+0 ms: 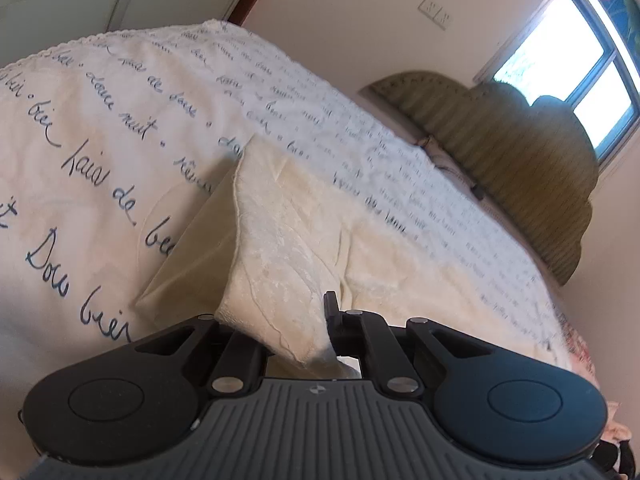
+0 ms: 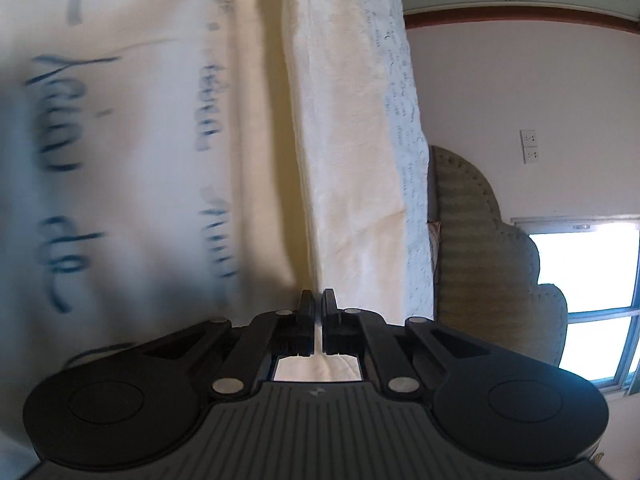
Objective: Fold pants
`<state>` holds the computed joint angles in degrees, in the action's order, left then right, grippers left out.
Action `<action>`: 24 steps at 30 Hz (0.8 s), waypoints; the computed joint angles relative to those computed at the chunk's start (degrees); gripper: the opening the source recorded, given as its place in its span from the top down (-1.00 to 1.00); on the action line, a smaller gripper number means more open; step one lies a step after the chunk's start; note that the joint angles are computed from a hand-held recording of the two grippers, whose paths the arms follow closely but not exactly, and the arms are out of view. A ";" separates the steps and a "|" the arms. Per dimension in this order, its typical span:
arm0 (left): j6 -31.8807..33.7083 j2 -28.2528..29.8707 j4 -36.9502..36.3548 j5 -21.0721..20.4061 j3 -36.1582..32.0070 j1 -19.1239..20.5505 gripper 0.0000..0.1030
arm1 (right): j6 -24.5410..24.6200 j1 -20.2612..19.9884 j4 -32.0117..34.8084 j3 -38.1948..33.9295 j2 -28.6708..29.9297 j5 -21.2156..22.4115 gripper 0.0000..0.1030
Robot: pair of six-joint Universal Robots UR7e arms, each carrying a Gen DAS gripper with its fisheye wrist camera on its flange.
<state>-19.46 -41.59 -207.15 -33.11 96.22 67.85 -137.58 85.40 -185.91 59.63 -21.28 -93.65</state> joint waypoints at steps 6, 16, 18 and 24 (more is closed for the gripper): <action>0.53 0.44 2.66 2.50 -0.23 0.15 0.60 | 5.95 0.02 -2.10 0.03 0.66 -1.26 0.95; 10.89 5.38 -0.73 9.58 -5.02 -1.60 0.45 | 2.72 -1.69 -9.25 -1.01 2.97 8.27 0.00; 12.93 6.49 -3.22 10.27 -5.87 -1.73 0.45 | 1.64 -1.01 -8.07 -3.28 4.06 6.65 0.00; 15.91 6.09 -10.29 9.45 -4.51 -2.37 0.76 | 6.28 -0.40 -4.22 -4.22 3.54 1.44 0.95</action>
